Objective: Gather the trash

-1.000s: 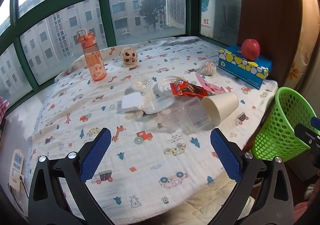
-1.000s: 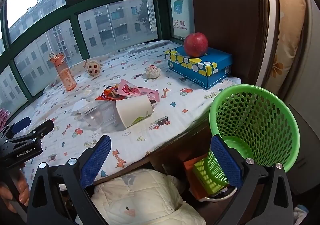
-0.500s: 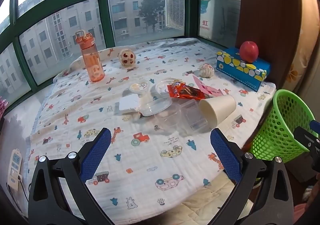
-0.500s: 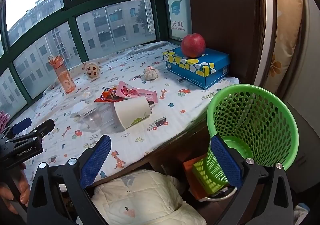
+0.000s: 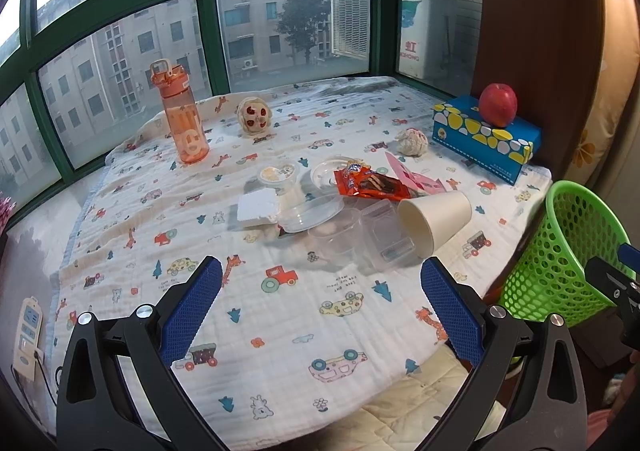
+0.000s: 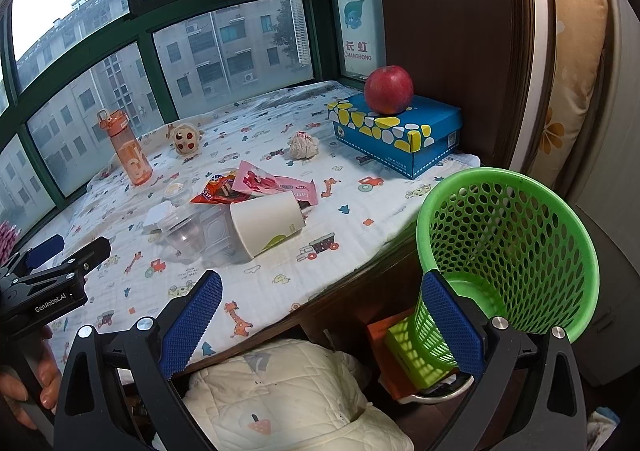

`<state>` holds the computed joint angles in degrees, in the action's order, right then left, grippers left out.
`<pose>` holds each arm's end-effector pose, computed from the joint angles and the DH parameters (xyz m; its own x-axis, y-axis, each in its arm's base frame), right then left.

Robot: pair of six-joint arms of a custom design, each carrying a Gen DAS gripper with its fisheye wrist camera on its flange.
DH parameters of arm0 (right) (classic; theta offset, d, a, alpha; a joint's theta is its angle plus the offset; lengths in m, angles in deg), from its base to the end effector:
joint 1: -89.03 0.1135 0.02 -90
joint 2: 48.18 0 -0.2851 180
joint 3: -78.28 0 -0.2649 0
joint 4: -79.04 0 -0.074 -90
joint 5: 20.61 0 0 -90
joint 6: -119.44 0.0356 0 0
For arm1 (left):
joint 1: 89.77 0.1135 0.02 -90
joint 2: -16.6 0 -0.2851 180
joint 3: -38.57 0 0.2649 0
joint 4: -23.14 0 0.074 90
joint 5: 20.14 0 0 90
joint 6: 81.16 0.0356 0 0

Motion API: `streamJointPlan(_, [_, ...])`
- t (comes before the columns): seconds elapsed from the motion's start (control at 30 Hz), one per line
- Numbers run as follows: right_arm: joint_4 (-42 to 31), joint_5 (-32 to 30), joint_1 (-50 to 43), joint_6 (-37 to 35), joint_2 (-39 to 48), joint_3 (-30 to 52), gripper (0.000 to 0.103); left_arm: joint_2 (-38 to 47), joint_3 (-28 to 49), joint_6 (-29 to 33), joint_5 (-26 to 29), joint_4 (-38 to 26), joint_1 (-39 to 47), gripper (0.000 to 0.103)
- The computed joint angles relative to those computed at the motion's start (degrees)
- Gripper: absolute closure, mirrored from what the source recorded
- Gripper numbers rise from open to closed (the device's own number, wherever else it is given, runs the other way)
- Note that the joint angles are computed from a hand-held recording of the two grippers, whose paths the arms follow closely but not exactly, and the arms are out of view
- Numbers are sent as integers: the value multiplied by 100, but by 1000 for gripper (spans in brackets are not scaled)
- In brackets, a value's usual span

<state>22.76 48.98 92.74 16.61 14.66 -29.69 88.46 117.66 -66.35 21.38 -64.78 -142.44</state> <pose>0.2232 0.0269 0.3308 -0.6466 -0.2505 -0.7206 -0.4525 0.8864 0.0979 0.1484 -0.1507 0.3215 -0.5915 -0.2812 -0.7557 -0.4626 0.8860 0.0325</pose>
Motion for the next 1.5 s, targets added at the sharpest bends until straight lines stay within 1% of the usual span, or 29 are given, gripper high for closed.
streamJointPlan(0.07, [10, 9, 7, 0, 1, -4, 6, 5, -14, 37, 29, 63, 41, 5])
streamJointPlan(0.1, [4, 2, 0, -2, 5, 1, 6, -67, -16, -62, 21, -81, -29, 5])
streamJointPlan(0.13, [0, -7, -4, -3, 7, 5, 6, -67, -17, -66, 24, -82, -26, 5])
streamJointPlan(0.37, [10, -4, -26, -8, -4, 0, 6, -30, -9, 47, 57, 66, 68, 5])
streamJointPlan(0.4, [33, 34, 21, 25, -20, -26, 6, -106, -56, -48, 27, -49, -18, 5])
streamJointPlan(0.9, [115, 62, 63, 48, 53, -66, 6, -126, -93, -38, 49, -5, 4, 5])
streamJointPlan(1.17, [166, 97, 176, 60, 202, -10, 6, -167, -216, 256, 155, 289, 228, 5])
streamJointPlan(1.3, [224, 92, 241, 53, 335, 42, 6, -247, -265, 558, 220, 482, 490, 5])
streamJointPlan(1.5, [279, 86, 300, 46, 523, 143, 6, -354, -323, 798, 271, 613, 761, 5])
